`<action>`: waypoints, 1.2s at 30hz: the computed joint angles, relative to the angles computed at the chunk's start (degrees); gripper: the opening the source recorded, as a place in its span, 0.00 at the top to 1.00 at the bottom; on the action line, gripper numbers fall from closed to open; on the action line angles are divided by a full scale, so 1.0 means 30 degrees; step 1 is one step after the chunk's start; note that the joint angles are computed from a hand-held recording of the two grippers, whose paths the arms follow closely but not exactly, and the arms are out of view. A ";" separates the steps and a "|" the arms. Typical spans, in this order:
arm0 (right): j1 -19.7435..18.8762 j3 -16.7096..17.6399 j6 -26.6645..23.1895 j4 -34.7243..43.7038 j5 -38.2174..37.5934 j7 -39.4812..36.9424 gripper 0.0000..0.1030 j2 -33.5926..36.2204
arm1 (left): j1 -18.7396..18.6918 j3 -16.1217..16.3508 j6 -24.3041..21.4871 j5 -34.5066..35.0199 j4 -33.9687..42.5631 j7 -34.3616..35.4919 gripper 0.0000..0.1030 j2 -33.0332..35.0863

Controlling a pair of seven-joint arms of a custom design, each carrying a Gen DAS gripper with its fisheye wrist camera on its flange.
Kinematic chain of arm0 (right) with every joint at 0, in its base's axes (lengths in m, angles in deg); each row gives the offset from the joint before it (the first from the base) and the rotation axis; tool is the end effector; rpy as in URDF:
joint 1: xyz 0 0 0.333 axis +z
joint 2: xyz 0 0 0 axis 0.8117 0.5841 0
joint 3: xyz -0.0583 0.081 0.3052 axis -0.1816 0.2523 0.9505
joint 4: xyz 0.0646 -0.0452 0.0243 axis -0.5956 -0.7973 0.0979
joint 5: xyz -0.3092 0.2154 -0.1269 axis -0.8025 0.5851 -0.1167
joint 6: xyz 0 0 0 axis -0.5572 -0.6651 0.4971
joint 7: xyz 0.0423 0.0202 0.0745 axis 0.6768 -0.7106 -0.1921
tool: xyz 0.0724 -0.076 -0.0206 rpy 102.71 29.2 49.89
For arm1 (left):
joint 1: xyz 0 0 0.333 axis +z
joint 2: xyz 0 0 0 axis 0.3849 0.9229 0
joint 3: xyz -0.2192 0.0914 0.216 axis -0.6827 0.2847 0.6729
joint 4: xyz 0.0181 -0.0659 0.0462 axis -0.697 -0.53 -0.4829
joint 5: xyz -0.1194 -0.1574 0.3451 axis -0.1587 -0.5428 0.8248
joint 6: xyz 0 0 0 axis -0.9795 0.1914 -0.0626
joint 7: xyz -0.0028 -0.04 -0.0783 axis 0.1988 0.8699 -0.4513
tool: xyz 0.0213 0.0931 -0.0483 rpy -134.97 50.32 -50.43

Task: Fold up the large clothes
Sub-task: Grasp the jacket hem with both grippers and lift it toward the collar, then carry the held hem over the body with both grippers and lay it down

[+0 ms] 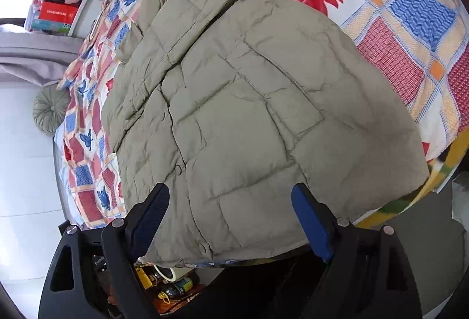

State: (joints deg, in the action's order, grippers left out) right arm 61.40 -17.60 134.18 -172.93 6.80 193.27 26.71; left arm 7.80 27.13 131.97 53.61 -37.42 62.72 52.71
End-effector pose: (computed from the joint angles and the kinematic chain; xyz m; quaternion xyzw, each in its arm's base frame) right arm 0.6265 0.1190 0.5595 -0.5797 0.7672 0.1579 0.2246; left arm 0.5286 -0.2789 0.5429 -0.8432 0.5374 -0.0124 0.0018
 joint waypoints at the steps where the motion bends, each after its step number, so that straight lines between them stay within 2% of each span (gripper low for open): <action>1: -0.0032 -0.0054 0.0234 -0.0322 0.0091 0.0189 0.15 -0.0186 | 0.0161 0.0052 0.0657 -0.0805 -0.0661 0.0329 0.01 -0.0361; 9: -0.0546 -0.0457 0.0846 -0.2721 0.1366 0.0851 0.15 -0.1534 | 0.0661 0.0640 0.5551 -0.6745 -0.5806 0.2048 0.01 -0.3379; 13: -0.0851 -0.0691 0.0311 -0.3929 0.2210 0.1575 0.15 -0.1950 | 0.0370 0.1172 0.7829 -1.0713 -0.8395 0.3587 0.01 -0.4849; 18: -0.1115 -0.0794 -0.0161 -0.5312 0.4386 0.1808 0.15 -0.1931 | -0.0324 0.1508 0.9330 -1.4035 -1.0387 0.4318 0.01 -0.5868; 24: -0.1094 -0.0509 -0.0479 -0.5434 0.6280 0.0747 0.15 -0.1045 | -0.0764 0.1341 1.0029 -1.5054 -1.1171 0.3959 0.01 -0.5580; 30: -0.0976 -0.0309 0.0360 -0.5583 0.6943 0.0685 0.15 -0.0760 | -0.1161 0.0973 1.2920 -1.5680 -1.1180 0.3840 0.01 -0.5002; 32: -0.0993 -0.0259 0.0811 -0.5647 0.7644 0.0136 0.15 -0.0806 | -0.1188 0.0968 1.3274 -1.5505 -1.0784 0.3945 0.01 -0.4657; 33: -0.0991 -0.0237 0.0985 -0.5630 0.7906 -0.0094 0.15 -0.0799 | -0.1165 0.0929 1.3410 -1.5312 -1.0606 0.3812 0.03 -0.4483; 35: -0.0961 -0.0191 0.1136 -0.5440 0.8160 -0.0246 0.15 -0.0644 | -0.1092 0.0845 1.3445 -1.4794 -1.0072 0.3442 0.27 -0.4013; 36: -0.0955 -0.0159 0.1120 -0.5321 0.8308 -0.0322 0.15 -0.0522 | -0.1066 0.0824 1.3418 -1.4715 -0.9830 0.3514 0.34 -0.3806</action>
